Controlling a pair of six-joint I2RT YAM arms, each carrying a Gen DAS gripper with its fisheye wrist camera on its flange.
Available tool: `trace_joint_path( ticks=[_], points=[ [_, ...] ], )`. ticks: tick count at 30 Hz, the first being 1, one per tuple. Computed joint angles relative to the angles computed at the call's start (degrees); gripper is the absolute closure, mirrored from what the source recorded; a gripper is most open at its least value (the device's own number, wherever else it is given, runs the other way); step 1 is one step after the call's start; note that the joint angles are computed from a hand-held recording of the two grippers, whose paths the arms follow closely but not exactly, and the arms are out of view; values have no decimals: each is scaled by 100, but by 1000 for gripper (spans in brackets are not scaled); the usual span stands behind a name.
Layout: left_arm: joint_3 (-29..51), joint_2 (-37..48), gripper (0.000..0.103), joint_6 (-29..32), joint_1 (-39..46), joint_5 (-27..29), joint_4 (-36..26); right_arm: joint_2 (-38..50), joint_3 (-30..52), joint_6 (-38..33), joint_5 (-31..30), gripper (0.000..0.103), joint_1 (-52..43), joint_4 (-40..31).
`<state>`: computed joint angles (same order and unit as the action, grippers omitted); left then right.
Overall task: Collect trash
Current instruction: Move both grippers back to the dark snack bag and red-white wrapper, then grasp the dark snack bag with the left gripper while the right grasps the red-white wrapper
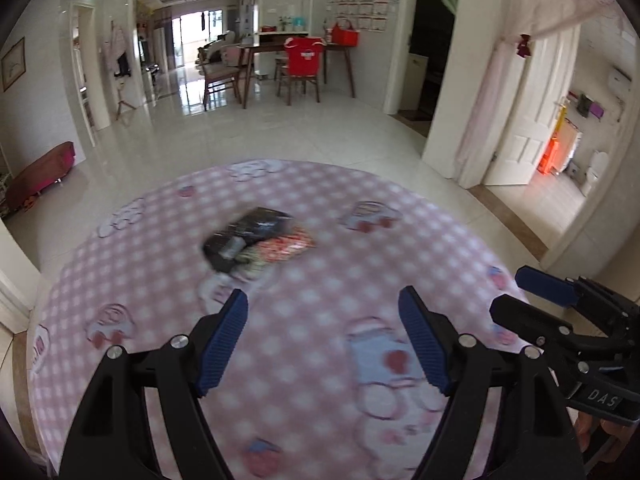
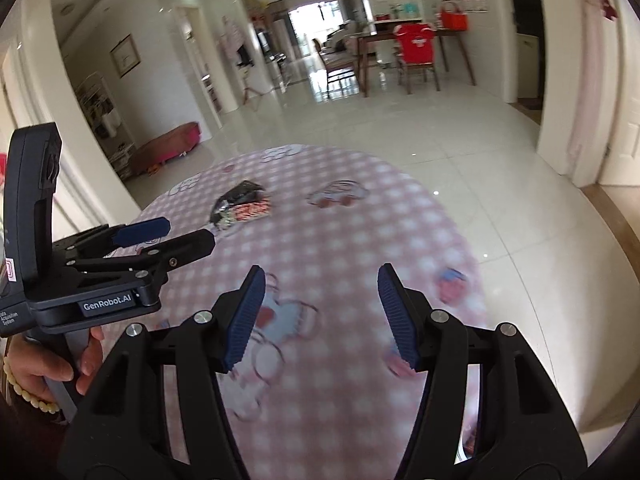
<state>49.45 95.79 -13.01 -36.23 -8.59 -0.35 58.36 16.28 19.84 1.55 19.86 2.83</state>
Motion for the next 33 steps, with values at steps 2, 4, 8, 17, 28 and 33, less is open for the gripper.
trace_joint_path(
  ticks=[2, 4, 8, 17, 28, 33],
  points=[
    [42, 144, 27, 210, 432, 155, 136, 1214, 544, 44, 18, 45, 202, 578],
    [64, 279, 27, 275, 746, 336, 272, 2281, 1156, 32, -57, 45, 289, 897],
    [401, 702, 27, 454, 1260, 757, 309, 3594, 2084, -63, -83, 41, 405, 1129],
    [983, 1319, 27, 1058, 1685, 739, 195, 4987, 3552, -465, -98, 40, 454, 615],
    [1744, 1982, 27, 1457, 1333, 581, -51, 5167, 3610, -1115, -136, 83, 231, 808],
    [2189, 2340, 35, 1682, 1131, 402, -216, 4830, 3136, -1001, -285, 83, -115, 1112]
  ],
)
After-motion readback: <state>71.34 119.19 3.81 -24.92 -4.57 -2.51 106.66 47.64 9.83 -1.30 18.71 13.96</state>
